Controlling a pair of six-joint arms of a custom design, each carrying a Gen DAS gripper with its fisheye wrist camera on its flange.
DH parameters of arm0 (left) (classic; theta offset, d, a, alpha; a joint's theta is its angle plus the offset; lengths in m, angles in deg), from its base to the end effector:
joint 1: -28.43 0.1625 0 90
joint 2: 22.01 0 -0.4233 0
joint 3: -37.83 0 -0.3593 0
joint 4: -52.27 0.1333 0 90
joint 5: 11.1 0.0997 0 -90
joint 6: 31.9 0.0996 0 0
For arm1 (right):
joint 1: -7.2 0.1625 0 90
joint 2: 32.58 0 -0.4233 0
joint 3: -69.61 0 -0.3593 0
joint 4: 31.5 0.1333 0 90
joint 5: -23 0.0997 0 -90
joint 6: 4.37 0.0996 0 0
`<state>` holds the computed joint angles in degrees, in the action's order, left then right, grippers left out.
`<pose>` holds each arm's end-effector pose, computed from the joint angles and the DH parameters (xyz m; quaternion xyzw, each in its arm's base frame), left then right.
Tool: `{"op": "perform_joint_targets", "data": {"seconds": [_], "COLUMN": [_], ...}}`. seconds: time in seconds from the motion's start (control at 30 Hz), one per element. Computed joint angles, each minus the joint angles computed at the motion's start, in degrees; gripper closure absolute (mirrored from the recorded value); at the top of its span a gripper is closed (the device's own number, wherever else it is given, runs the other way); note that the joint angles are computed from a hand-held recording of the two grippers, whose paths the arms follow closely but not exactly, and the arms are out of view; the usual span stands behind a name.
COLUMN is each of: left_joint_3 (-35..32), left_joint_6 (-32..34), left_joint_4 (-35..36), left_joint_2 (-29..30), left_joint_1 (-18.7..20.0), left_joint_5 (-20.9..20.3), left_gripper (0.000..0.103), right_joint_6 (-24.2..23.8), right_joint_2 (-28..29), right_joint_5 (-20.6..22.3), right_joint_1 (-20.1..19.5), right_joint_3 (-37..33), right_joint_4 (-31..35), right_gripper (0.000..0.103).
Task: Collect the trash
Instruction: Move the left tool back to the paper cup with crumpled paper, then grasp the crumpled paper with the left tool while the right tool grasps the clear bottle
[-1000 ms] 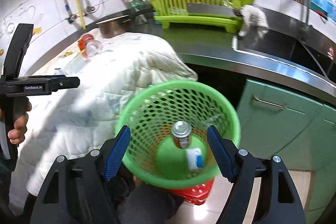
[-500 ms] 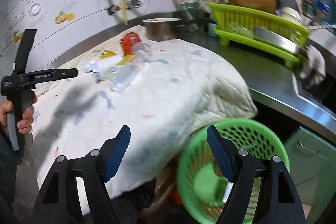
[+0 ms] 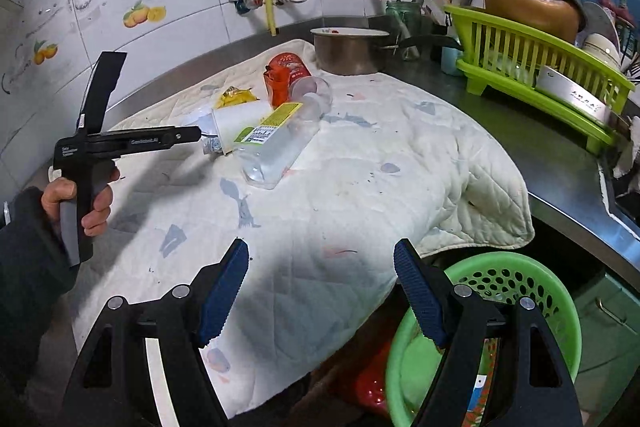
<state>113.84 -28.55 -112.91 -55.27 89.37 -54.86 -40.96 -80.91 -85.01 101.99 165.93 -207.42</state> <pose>-0.1795 -0.7456 0.1461 0.1412 0.8786 -0.3343 0.3105 0.1572 -0.6479 0.1983 0.2824 -0.8918 0.2682 0.2303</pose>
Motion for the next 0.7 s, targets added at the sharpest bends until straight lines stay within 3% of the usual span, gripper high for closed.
{"op": "perform_joint_targets", "data": {"seconds": [0.13, 0.3, 0.33, 0.4, 0.57, 0.7], "left_joint_3": [-1.13, -1.78, -2.29, -3.16, -3.65, -2.95], "left_joint_6": [0.96, 3.82, 4.06, 3.61, 4.21, 4.83], "left_joint_4": [0.00, -1.51, -0.78, 0.92, 0.42, -0.74], "left_joint_2": [0.27, 0.74, 0.90, 1.13, 1.35, 1.07], "left_joint_1": [1.25, 1.91, 2.10, 2.43, 3.11, 3.44], "left_joint_5": [-2.14, -4.75, -5.47, -6.21, -7.98, -8.93], "left_gripper": [0.054, 0.056, 0.065, 0.072, 0.072, 0.080], "right_joint_6": [-0.24, -0.48, -0.41, -0.44, -1.28, -1.46], "right_joint_2": [1.37, 2.72, 2.99, 3.30, 4.22, 4.99], "right_joint_5": [-0.75, -1.48, -1.60, -1.62, -1.98, -2.28], "right_joint_1": [0.12, 0.29, 0.38, 0.52, 1.14, 1.53], "right_joint_3": [-1.55, -2.99, -3.34, -3.70, -4.63, -5.50], "right_joint_4": [0.81, 1.39, 1.53, 1.76, 1.88, 2.14], "right_gripper": [0.031, 0.030, 0.030, 0.031, 0.031, 0.031]}}
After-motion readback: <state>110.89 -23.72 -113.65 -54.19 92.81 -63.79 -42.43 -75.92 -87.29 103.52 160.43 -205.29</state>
